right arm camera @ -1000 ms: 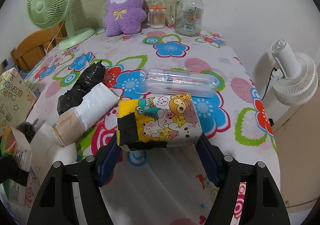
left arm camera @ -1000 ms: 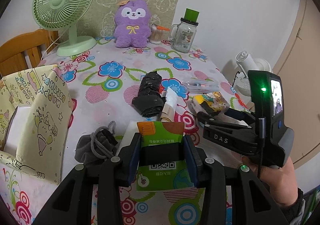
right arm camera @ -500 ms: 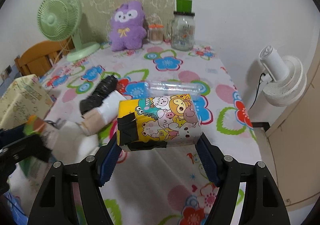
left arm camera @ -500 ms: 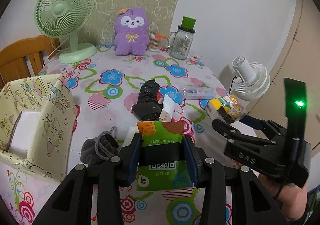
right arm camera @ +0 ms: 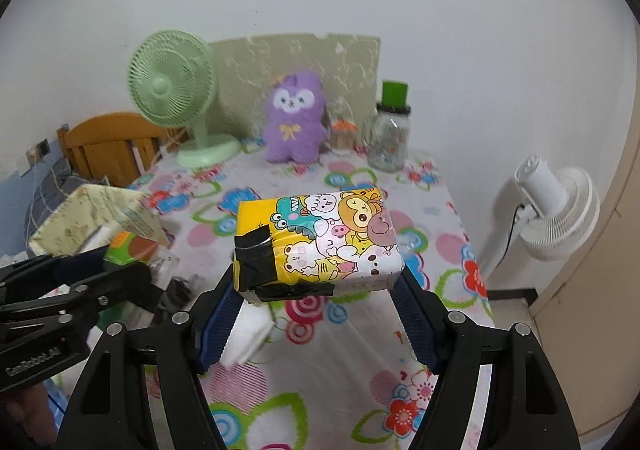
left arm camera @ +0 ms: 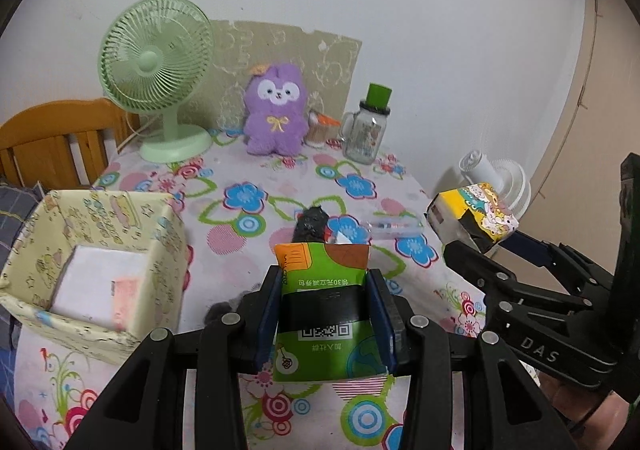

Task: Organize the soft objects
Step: 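Carry the green box in the left gripper and yellow pack in the right toward the storage box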

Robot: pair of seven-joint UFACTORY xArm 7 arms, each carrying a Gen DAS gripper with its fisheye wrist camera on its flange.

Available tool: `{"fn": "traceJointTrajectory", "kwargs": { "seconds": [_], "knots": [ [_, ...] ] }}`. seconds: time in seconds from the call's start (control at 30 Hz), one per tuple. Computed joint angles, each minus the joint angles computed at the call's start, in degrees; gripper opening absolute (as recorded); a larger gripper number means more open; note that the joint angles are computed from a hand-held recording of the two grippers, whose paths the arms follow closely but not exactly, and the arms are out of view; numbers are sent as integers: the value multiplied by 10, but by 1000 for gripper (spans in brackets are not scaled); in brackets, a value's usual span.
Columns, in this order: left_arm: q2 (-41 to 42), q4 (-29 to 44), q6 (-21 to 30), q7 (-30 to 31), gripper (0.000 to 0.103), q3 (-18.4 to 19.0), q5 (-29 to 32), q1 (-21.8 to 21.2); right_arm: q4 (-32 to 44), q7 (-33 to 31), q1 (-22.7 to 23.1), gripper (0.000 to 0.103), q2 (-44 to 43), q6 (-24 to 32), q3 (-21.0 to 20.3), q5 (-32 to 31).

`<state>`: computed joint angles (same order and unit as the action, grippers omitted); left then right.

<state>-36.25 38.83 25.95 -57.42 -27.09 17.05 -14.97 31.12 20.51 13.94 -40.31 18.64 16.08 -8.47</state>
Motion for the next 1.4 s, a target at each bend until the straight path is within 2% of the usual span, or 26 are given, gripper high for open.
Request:
{"fn": "traceJointTrajectory", "kwargs": {
  "seconds": [0.37, 0.9, 1.1, 1.4],
  "knots": [
    [-98, -45, 19, 16, 42, 26, -17, 6, 51, 24, 9, 75, 18, 0, 49, -19],
    [-227, -118, 59, 59, 42, 71, -56, 42, 168, 59, 24, 75, 146, -13, 109, -89],
    [-268, -143, 83, 74, 42, 90, -61, 68, 220, 73, 44, 75, 218, -18, 117, -124],
    [-306, -175, 100, 96, 42, 113, -65, 105, 300, 92, 108, 75, 335, -13, 91, -174]
  ]
}}
